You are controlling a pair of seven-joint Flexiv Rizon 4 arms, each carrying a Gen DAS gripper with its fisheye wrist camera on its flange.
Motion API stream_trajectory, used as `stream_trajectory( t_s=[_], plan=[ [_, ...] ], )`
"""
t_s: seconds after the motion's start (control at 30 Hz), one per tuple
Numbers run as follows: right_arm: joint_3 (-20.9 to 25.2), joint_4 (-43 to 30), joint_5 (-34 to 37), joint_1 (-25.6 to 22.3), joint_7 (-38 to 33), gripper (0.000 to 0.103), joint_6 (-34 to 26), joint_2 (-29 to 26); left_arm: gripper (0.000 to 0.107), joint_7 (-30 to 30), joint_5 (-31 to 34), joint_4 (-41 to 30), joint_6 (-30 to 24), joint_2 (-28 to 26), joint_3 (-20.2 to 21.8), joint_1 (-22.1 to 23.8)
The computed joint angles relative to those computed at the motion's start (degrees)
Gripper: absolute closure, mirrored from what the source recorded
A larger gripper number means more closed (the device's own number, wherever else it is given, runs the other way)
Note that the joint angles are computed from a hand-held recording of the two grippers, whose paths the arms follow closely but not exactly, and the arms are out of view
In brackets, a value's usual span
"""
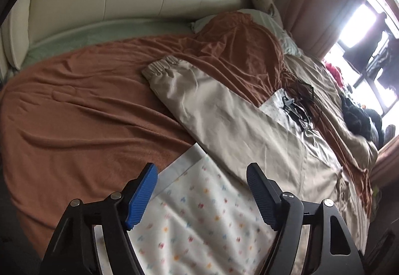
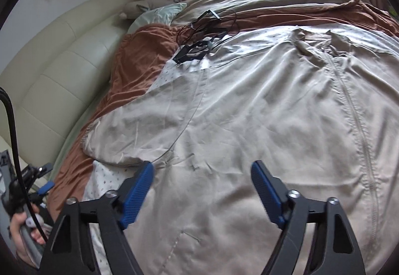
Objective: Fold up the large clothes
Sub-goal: 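Grasp the jacket sleeve cuff with the left gripper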
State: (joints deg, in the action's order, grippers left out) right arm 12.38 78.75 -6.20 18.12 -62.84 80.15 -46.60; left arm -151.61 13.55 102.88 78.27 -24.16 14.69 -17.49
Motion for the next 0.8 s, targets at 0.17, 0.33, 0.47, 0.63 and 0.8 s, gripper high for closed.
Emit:
stream_trajectory(
  t_s=[0.17,0.33,0.47,0.63,0.8],
  plan=[
    [1.38,-5.82,0.45,-0.31,-1.27,0.041,-3.32,-3.52,0.035,3.73,-3.22,-4.82,-1.8,-4.84,-1.72,3.15],
    [2.62,-13.76,1.32,-0.14,-2.42,0.062,-8.15,-8.37,0.047,8.37,-8.04,-7.95,-1.26,-9.18,-3.89,6.33],
    [4.99,-21.05,4.87,-0.5,-4.15,0.064,-12.63,-12.76,0.048,10.2,-11.04,-10.61,0.21,-12.55,-2.67,6.96],
    [7.98,-28.58,10.23,-0.46,-7.7,0.077,-17.6,-17.02,0.048,12.69,-14.66,-14.12,-2.16,-16.45,-2.67,8.81],
    [10.09,-31.74,16.21,-0.29,-10.74,0.089,-20.62,-18.86,0.063,14.1,-16.71,-16.95,-3.24,-19.97,-2.83,10.25]
  ],
)
